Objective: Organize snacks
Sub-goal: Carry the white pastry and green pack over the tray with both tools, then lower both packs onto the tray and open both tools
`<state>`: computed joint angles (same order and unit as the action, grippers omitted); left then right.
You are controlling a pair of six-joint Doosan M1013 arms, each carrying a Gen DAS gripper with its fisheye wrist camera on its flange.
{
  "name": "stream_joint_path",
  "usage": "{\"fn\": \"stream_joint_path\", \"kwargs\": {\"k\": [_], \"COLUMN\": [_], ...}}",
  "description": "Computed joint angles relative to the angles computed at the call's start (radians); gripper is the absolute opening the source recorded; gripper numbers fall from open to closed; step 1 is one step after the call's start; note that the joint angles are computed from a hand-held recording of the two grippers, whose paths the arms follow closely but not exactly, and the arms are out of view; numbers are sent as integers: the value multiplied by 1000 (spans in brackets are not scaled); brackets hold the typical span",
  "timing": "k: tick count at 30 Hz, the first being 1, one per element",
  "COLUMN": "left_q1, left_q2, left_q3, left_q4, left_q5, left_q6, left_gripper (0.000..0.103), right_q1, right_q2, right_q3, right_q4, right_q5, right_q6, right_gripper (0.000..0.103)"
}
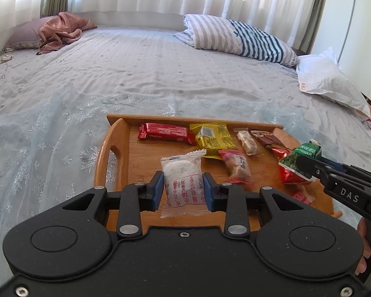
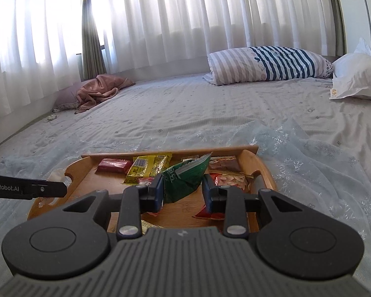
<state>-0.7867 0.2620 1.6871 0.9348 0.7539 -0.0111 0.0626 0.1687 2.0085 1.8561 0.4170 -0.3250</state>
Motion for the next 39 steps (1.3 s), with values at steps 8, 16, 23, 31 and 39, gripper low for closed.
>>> {"fn": "stream_joint_path", "kwargs": {"k": [8,16,23,31,39], "left_q1": [47,77,95,108,105], "left_q2": [59,99,122,137,152], "left_q3": [-58,-82,-98,-110,-125], "left_q4": [-87,-99,-90,-94,-82], "left_q5": [9,-20,-11,-3,14], "left_q6": [87,102,100,100,118], "left_gripper": [32,32,32,32,31], "right_q1": [23,33,36,39,43], "right_q2": [50,91,114,121,120], "right_q3": [-48,-79,-96,-90,-88], "right_q4": [-97,-149,-158,-130,-120], "right_q5": [-25,-29,-35,-26,-28], "right_q6": [80,168,201,167,130], "right_gripper": [36,36,36,36,36]}}
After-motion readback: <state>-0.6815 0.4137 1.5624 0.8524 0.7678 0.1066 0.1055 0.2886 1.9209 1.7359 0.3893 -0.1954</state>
